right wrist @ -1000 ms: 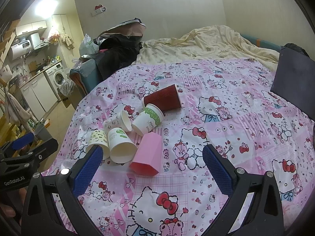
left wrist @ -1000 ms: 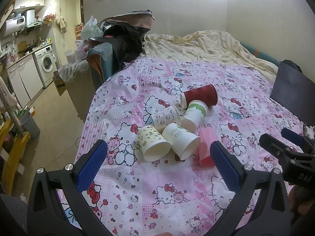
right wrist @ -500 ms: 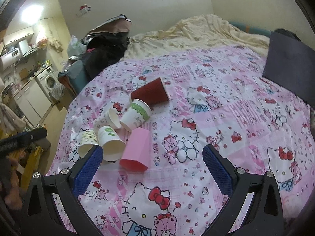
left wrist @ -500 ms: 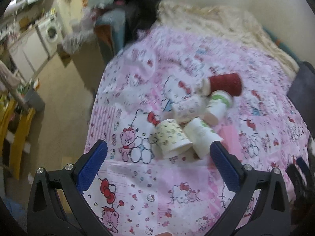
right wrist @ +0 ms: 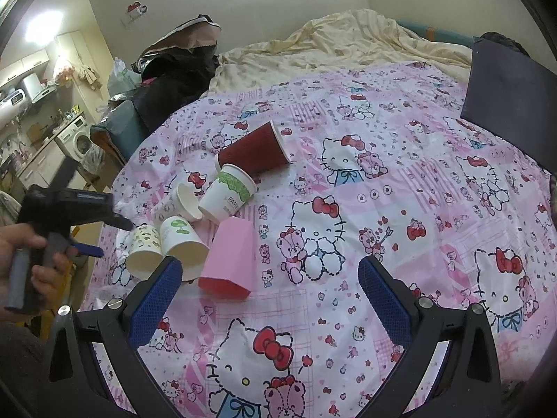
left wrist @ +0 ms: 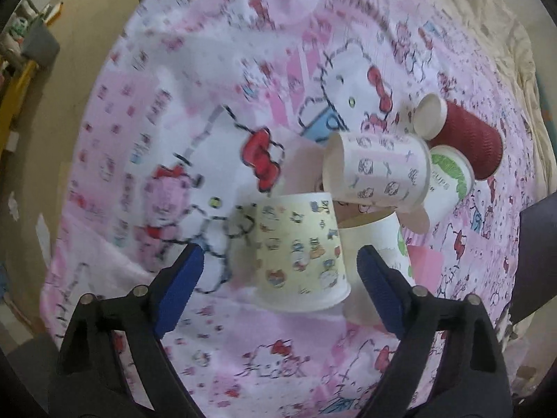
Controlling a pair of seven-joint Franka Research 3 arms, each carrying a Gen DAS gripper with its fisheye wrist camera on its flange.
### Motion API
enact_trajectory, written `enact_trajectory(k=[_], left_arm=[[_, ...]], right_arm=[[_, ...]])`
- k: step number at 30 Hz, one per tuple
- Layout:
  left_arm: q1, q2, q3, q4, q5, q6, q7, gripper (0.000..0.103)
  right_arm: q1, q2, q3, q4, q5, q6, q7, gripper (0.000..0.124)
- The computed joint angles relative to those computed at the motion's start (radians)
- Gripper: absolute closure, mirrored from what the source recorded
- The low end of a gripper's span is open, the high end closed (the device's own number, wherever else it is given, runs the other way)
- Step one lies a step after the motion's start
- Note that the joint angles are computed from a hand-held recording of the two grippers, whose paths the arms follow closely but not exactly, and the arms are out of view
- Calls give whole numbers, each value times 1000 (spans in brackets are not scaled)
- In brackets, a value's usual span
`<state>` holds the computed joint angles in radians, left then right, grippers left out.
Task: Flip cup upside down
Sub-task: 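Grasp the yellow cartoon-print cup with the left gripper and lift it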
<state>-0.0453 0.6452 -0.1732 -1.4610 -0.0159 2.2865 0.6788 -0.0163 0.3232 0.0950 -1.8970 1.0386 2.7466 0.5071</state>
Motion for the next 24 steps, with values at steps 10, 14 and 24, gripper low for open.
enact_trajectory(k=[10,14,24], left_arm=[[26,91,-37,75,-87,-25,-4,44],[10,71,-20,59,-59,-30,-5,46],[-5,-96,-13,-91,-9,5,34,46]], right_arm=[[-7,10,3,14,-7,-12,18,21],[-3,14,0,17,-16,-11,27,21],[-11,-12,6,3,42,-15,-26,21]])
